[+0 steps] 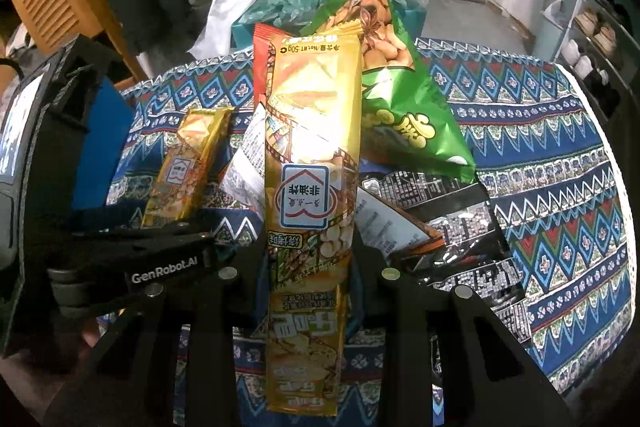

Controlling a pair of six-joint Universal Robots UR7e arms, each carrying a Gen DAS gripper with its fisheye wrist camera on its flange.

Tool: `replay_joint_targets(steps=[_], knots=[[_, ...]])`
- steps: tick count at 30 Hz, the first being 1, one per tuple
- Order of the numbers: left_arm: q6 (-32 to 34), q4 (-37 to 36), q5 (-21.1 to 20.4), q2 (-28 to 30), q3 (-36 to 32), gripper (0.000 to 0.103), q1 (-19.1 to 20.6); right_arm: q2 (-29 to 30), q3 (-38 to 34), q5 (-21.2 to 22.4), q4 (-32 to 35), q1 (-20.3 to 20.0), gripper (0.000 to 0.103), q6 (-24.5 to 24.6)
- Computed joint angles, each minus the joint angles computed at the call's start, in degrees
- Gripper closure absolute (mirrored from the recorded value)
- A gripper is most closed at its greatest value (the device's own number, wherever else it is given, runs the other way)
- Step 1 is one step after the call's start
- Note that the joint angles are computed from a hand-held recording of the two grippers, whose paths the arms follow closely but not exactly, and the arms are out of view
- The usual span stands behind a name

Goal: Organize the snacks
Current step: 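Grasp a long yellow biscuit pack with the left tool while the right tool grasps another, then lift both yellow packs and carry them over the box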

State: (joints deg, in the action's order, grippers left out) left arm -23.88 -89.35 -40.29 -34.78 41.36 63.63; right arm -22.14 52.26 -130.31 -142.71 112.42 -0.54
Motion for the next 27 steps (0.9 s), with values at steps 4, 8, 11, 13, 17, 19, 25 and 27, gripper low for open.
replay_joint_targets(steps=[4, 8, 11, 13, 17, 19, 25, 27], knots=[[2.26, -1.84, 2.24, -0.48, 2.04, 0.047, -0.66, 0.27, -0.21, -0.13, -0.43, 0.11, 0.073, -0.93], [3.80, -3.64, -0.44, -1.23, 2.98, 0.070, -0.79, 0.73, -0.91, -0.25, -0.37, 0.15, 0.072, -1.67], [4.88, -6.48, 0.79, -2.67, 5.79, 0.071, -1.28, 0.62, -0.86, 0.03, -0.59, 0.22, 0.073, -1.80], [4.10, -6.66, 0.15, -3.53, 6.55, 0.071, -1.32, 0.60, -0.85, 0.08, -0.83, 0.37, 0.073, -2.00], [3.58, -7.53, -0.94, -5.34, 7.53, 0.071, -1.19, 0.07, 0.03, 0.17, -1.92, 0.90, 0.073, -2.65], [3.68, -8.43, -1.13, -6.52, 8.62, 0.071, -1.44, -0.02, 0.06, 0.20, -2.23, 1.17, 0.073, -2.96], [4.07, -11.82, -1.98, -9.81, 11.70, 0.071, -2.21, -0.34, -0.09, 0.70, -3.06, 2.04, 0.073, -3.62], [4.64, -13.09, -2.09, -10.98, 12.81, 0.071, -2.54, -0.22, -0.48, 0.92, -3.09, 2.31, 0.073, -3.84]])
